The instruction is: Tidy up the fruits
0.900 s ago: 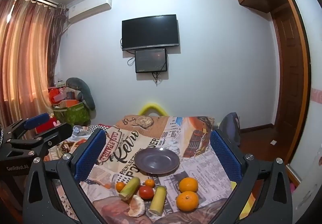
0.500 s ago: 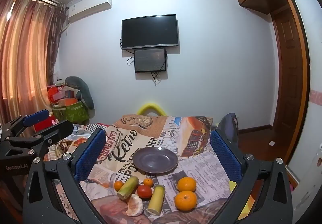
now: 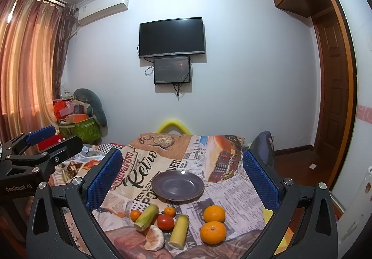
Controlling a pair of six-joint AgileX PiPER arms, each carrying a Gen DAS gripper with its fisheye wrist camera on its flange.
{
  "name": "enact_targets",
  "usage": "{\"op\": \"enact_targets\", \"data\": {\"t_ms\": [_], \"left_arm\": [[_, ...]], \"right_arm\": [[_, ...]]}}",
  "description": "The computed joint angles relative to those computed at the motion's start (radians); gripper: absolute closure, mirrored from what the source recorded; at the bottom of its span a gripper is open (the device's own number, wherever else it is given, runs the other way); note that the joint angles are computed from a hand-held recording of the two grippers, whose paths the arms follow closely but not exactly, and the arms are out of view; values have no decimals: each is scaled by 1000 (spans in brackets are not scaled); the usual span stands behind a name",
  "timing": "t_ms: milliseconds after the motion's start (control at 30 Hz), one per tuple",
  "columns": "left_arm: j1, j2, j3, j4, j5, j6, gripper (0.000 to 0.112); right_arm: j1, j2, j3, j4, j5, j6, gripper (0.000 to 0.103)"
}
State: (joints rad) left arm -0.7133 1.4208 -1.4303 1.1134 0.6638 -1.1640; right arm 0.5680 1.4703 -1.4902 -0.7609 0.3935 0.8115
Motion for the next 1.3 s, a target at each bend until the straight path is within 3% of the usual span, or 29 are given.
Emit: {"op": "enact_targets", "data": {"t_ms": [1300], "left_arm": [[2,-1,8,11,-4,-13,9]], "right_arm": [[10,-6,-2,-18,10,20,0]]}}
